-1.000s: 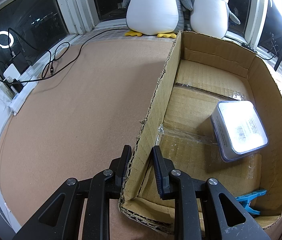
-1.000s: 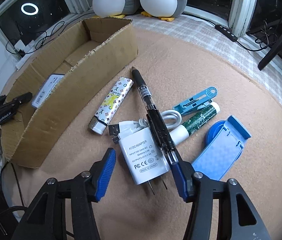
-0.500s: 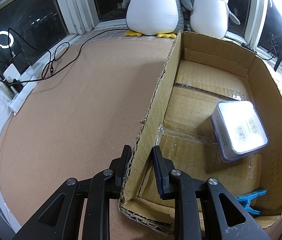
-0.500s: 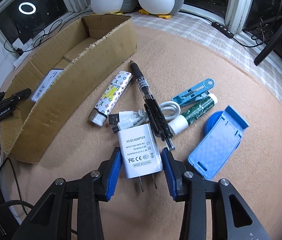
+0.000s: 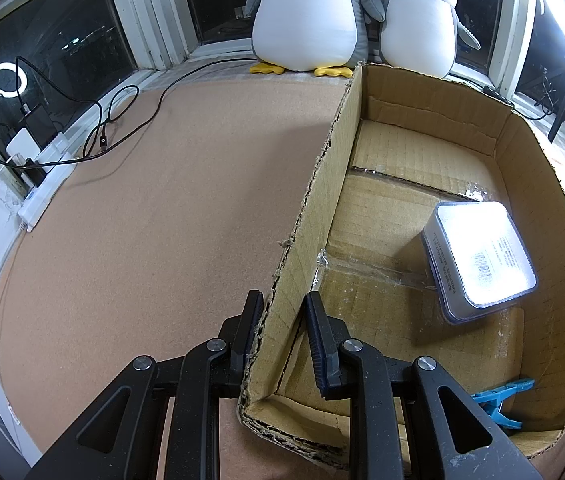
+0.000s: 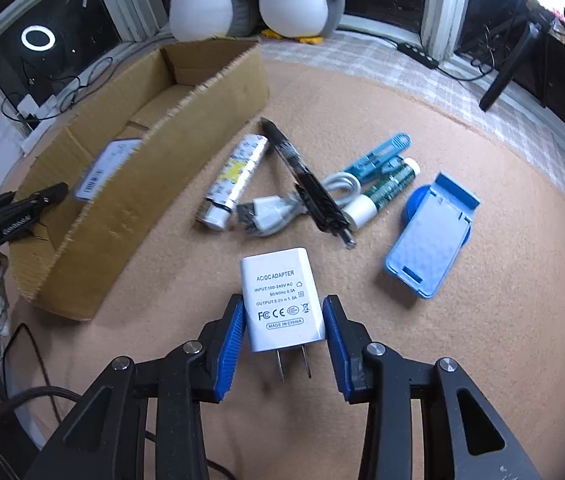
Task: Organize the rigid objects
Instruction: 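Carry the white adapter into the cardboard box and release it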
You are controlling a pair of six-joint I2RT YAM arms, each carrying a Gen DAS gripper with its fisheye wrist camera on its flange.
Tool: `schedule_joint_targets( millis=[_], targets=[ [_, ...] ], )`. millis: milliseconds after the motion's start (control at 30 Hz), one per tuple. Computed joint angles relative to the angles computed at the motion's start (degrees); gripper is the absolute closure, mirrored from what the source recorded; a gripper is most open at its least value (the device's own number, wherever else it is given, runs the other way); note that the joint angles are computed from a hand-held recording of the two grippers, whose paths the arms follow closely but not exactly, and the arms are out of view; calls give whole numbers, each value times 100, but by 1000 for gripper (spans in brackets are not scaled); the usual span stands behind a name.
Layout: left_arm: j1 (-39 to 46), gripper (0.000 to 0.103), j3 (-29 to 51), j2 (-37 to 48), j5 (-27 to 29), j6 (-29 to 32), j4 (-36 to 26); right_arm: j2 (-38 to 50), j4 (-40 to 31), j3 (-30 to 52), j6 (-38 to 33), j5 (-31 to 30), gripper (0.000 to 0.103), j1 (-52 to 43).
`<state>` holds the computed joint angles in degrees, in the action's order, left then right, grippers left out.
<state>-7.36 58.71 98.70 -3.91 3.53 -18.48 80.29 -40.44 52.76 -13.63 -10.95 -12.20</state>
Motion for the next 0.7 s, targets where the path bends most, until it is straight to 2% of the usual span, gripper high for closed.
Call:
schedule_joint_targets(
  millis=[300, 700],
  targets=[
    [-2, 79, -7, -2, -2, -5, 9, -449, -314, 526, 551, -82, 67, 924],
    [-2, 79, -15, -3, 0, -8, 21, -13, -169, 996, 997, 138, 67, 2079]
  ],
)
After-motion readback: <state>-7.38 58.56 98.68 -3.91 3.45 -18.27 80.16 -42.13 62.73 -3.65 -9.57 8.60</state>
